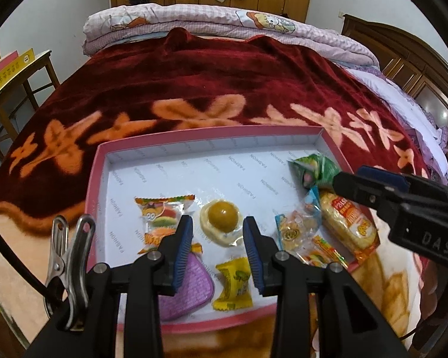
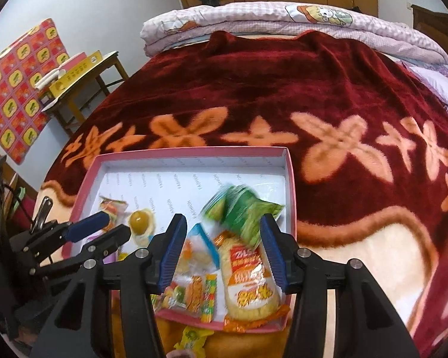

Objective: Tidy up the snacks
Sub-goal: 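Withdraw both tools toward the green garlic packet and the pink juice pouch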

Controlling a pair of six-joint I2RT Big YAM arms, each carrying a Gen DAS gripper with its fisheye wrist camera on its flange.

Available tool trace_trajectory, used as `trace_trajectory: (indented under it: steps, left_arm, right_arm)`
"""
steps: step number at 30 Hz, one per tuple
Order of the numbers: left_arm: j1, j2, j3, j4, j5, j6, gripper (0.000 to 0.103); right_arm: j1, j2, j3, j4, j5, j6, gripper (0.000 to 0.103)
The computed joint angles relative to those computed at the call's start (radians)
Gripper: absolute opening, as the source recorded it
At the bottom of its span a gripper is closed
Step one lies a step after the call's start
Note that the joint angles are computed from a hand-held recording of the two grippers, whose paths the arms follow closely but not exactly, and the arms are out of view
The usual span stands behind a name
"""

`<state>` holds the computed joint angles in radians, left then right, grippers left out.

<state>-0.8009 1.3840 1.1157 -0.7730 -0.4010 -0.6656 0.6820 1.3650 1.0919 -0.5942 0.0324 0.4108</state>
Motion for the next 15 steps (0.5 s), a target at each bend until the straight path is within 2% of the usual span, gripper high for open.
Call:
trace_trajectory:
  steps: [9,15]
  left_arm:
    - [-0.052,-0.067,-0.029,-0.073,-0.017,-0.050,0.036]
    - [-0.089,-0.112,-0.057,-0.100,-0.027,-0.086,0.036]
  right_arm:
    - [0.037,-0.101,-0.075,0.020,-0.016,0.037,0.052]
    - [0.076,-0.156,-0.131,0.024,-0.026,0.101,0.052]
